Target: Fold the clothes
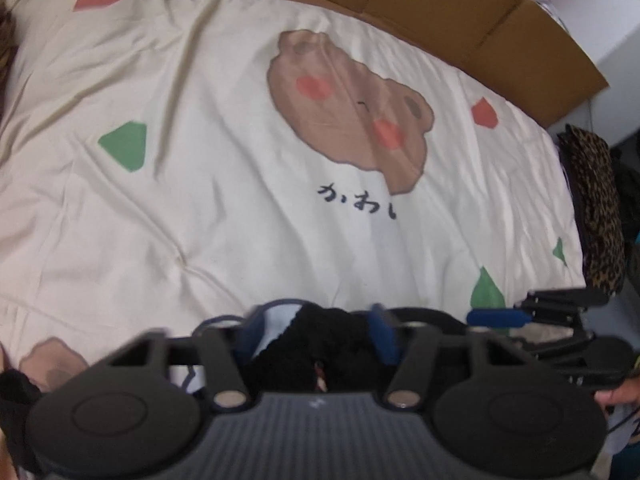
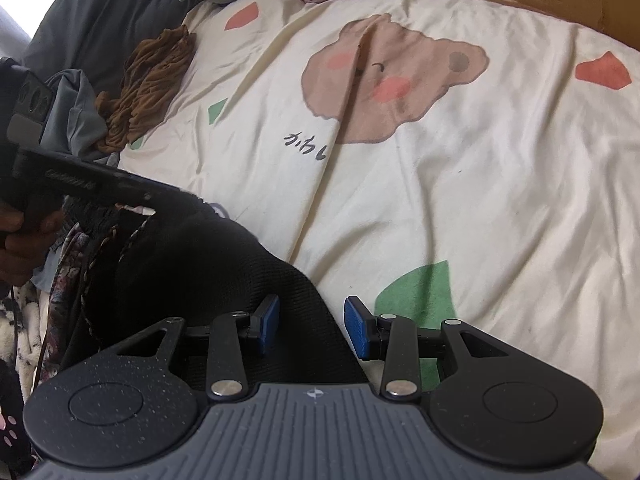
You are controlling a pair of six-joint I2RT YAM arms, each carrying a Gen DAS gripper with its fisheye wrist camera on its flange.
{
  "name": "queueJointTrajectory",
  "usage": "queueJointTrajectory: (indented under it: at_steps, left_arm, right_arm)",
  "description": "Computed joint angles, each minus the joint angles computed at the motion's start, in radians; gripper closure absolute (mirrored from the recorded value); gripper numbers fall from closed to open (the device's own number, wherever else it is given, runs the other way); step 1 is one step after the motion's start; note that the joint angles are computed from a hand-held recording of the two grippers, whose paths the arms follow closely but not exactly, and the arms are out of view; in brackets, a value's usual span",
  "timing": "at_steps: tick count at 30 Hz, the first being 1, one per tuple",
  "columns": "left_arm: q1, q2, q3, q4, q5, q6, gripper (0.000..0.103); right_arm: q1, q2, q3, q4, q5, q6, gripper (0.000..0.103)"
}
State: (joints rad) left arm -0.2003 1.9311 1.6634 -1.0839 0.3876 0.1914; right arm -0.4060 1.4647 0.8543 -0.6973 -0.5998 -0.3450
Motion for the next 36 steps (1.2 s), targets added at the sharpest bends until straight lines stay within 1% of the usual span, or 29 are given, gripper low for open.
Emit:
queueJointTrajectory:
  at_steps: [1, 2, 3, 4, 6, 7, 11, 18, 22, 26, 28, 29, 30, 31, 36]
  left_arm:
    - [0.002, 0.002, 0.001, -0.004, -0.002, -0.008, 0.072]
    - [0.003, -0.003, -0.003, -0.003, -0.004, -0.011, 0.078]
    - [0.004, -0.011, -0.008, -0.005, -0.004, -0.006, 0.087]
    - [0.005, -0.023, -0.014, -0.010, -0.004, 0.002, 0.090]
    - [0.013, -0.058, -0.026, -0.029, -0.002, 0.022, 0.093]
    - [0.023, -0.076, -0.029, -0.046, 0.003, 0.035, 0.093]
    - [0.071, -0.129, -0.029, -0.121, 0.027, 0.069, 0.095]
    - [0.135, -0.198, -0.051, -0.221, 0.049, 0.104, 0.096]
    - [0.153, -0.225, -0.052, -0.269, 0.068, 0.127, 0.096]
    - [0.161, -0.240, -0.027, -0.303, 0.076, 0.148, 0.096]
    - [0.164, -0.237, -0.004, -0.312, 0.075, 0.149, 0.092]
    - [0.166, -0.235, 0.011, -0.310, 0.074, 0.143, 0.089]
    - [0.167, -0.231, 0.028, -0.305, 0.075, 0.136, 0.082]
    - [0.167, -0.225, 0.045, -0.299, 0.077, 0.129, 0.079]
    - [0.111, -0.199, 0.091, -0.241, 0.083, 0.092, 0.079]
  right_arm:
    - [0.003, 0.003, 0.000, -0.003, -0.003, -0.006, 0.061]
    - [0.004, 0.005, 0.001, -0.008, -0.008, -0.012, 0.064]
    - [0.002, 0.003, 0.003, -0.017, -0.018, -0.019, 0.077]
    - [0.000, 0.001, 0.005, -0.029, -0.031, -0.028, 0.088]
    - [-0.003, -0.017, 0.005, -0.050, -0.052, -0.047, 0.099]
    - [-0.003, -0.032, 0.003, -0.061, -0.062, -0.056, 0.101]
    - [-0.005, -0.084, 0.002, -0.126, -0.113, -0.084, 0.103]
    - [0.018, -0.178, -0.009, -0.236, -0.141, -0.119, 0.103]
    - [0.025, -0.212, -0.010, -0.304, -0.150, -0.155, 0.103]
    - [0.047, -0.223, -0.026, -0.345, -0.167, -0.192, 0.103]
    - [0.069, -0.232, -0.041, -0.354, -0.170, -0.200, 0.103]
    - [0.079, -0.238, -0.048, -0.361, -0.172, -0.204, 0.103]
    - [0.089, -0.243, -0.055, -0.367, -0.174, -0.208, 0.103]
    - [0.099, -0.248, -0.062, -0.372, -0.176, -0.210, 0.103]
    - [0.138, -0.256, -0.091, -0.379, -0.184, -0.212, 0.103]
